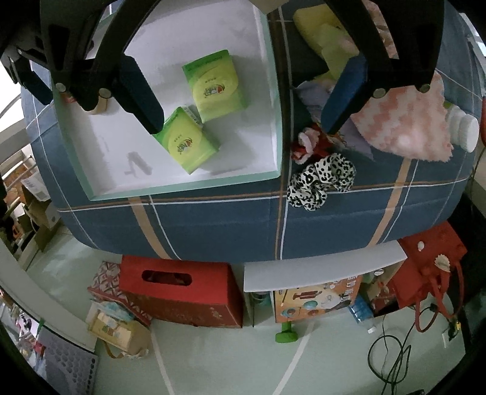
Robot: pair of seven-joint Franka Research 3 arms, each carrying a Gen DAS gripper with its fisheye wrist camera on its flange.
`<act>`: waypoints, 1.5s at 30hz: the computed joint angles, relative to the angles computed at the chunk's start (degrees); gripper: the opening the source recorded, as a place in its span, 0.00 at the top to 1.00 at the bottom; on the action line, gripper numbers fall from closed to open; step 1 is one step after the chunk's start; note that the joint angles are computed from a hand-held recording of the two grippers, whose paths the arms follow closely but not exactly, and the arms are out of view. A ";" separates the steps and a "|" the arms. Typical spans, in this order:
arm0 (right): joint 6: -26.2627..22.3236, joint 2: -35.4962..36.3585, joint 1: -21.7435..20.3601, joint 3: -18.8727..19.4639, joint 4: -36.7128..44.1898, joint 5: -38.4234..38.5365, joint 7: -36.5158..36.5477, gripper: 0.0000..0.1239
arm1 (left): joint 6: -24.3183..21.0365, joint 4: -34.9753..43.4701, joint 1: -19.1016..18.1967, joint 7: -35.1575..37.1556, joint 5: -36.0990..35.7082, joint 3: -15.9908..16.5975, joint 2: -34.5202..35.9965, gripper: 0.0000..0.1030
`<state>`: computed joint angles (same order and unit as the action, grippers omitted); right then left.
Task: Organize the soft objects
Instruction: 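Withdraw both tools from the tray toward the pile of fabric items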
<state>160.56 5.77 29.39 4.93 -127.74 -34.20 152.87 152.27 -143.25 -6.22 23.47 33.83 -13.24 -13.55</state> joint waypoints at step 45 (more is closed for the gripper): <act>2.05 -1.59 6.18 5.70 0.09 -3.76 -4.99 0.19 | -14.19 -24.92 -1.45 -2.21 -7.26 -0.29 -39.24 0.00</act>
